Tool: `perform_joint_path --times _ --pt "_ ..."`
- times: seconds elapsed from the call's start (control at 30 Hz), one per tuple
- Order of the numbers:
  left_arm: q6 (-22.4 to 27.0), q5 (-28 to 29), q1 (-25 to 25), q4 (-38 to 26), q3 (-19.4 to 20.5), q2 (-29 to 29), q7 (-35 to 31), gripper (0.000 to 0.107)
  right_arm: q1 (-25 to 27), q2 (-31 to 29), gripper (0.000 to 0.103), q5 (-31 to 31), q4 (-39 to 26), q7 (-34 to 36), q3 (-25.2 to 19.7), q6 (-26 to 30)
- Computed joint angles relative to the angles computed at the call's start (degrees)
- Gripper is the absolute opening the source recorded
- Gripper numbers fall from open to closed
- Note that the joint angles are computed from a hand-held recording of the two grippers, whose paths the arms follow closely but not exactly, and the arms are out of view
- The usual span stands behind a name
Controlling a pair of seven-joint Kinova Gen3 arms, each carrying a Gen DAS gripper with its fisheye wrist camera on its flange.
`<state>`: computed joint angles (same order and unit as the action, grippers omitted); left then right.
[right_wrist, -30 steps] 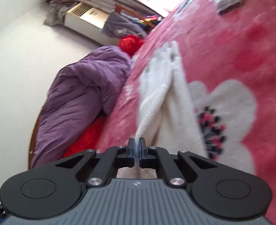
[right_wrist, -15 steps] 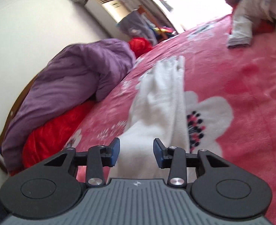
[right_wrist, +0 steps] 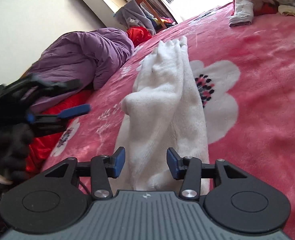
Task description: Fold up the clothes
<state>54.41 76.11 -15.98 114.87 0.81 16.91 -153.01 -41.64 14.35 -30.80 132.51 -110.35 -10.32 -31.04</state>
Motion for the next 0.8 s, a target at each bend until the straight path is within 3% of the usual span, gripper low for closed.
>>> perform_joint_path --times 0.07,0.17,0.23,0.4,0.43,0.47,0.53,0.63,0.73,0.8 --pt "0.7 1.8 -0.2 0.0 0.1 2.7 -0.1 0.049 0.3 0.9 0.047 1.5 -0.3 -0.5 -0.4 0.0" --pt "3.7 7.3 1.2 1.6 -3.2 5.8 -3.7 0.045 0.5 1.6 0.043 3.8 -0.3 -0.9 -0.6 -0.4" --pt "7.4 11.6 0.9 3.3 -4.5 8.1 -6.3 0.042 1.5 2.1 0.015 6.6 -0.1 -2.2 -1.2 -0.8" --pt "9.2 16.9 -2.7 5.8 -0.3 12.0 -11.6 0.034 5.5 2.7 0.007 14.7 2.8 -11.0 -3.6 -5.1" --pt "9.5 17.4 -3.1 5.9 0.2 12.4 -12.6 0.025 5.9 2.8 0.007 15.6 3.3 -12.4 -3.8 -6.1" --pt "9.8 17.0 -2.5 5.3 -0.3 12.4 -12.9 0.010 6.1 2.8 0.007 16.4 3.9 -13.7 -3.9 -7.1" --pt "10.2 14.2 -1.9 3.1 -0.8 12.1 -12.0 0.006 6.8 2.9 0.007 18.0 5.0 -16.6 -4.2 -9.3" --pt "12.0 7.2 4.4 -3.1 -7.9 10.0 -9.1 0.005 9.3 3.1 0.007 21.9 7.3 -23.2 -4.9 -13.5" --pt "6.5 0.2 12.4 -8.8 -13.4 6.4 -11.2 0.005 11.3 2.8 0.007 26.3 8.6 -27.7 -5.0 -15.0" --pt "3.0 -4.5 17.7 -11.4 -17.1 5.1 -12.9 0.005 12.1 2.2 0.007 29.2 7.8 -28.4 -4.6 -11.6"
